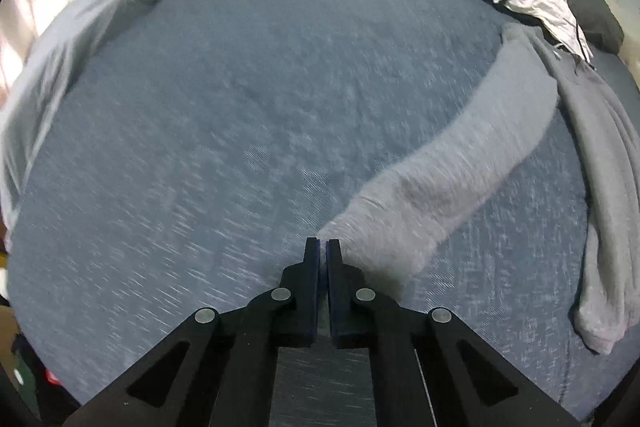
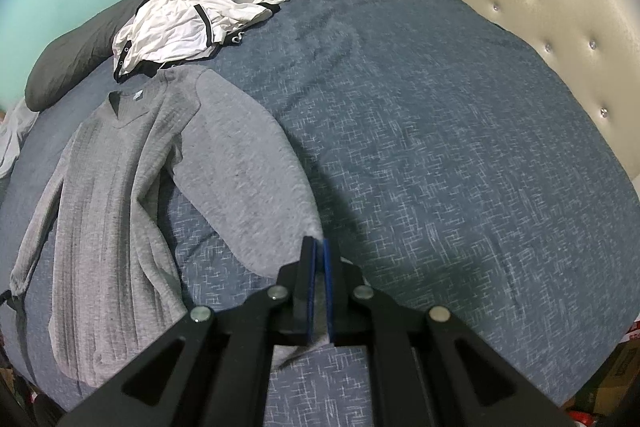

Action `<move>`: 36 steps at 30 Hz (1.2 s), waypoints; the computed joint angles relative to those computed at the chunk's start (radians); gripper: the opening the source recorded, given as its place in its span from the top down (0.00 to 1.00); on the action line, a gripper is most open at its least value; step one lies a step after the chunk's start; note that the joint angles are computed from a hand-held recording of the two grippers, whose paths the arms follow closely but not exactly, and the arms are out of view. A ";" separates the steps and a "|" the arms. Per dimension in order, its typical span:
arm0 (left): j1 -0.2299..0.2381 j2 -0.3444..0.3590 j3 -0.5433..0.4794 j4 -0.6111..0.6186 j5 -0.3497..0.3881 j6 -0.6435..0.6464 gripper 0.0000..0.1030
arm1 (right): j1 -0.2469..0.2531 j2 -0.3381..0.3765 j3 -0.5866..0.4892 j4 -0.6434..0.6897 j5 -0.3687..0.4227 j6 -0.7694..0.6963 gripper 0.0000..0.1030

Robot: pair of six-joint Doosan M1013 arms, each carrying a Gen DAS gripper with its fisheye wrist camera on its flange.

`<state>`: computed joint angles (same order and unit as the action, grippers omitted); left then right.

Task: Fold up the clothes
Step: 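Pull the sleeve cuff outward from the sweater body with the left gripper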

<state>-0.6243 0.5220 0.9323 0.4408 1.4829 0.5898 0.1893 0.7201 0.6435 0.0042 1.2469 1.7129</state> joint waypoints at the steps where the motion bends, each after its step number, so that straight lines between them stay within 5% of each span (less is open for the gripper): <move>1: 0.003 -0.003 -0.003 0.012 0.006 0.006 0.97 | 0.000 0.000 0.001 -0.001 -0.001 0.000 0.96; 21: 0.085 0.014 -0.039 0.073 0.132 0.009 0.97 | 0.008 0.014 -0.018 -0.054 0.039 0.019 0.96; 36: 0.091 -0.053 0.044 -0.048 0.050 -0.124 0.91 | -0.044 0.013 0.003 -0.039 0.087 0.122 0.94</move>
<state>-0.5335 0.4691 0.9761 0.3927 1.5330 0.4657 0.1453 0.7327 0.6469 -0.0348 1.3342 1.8345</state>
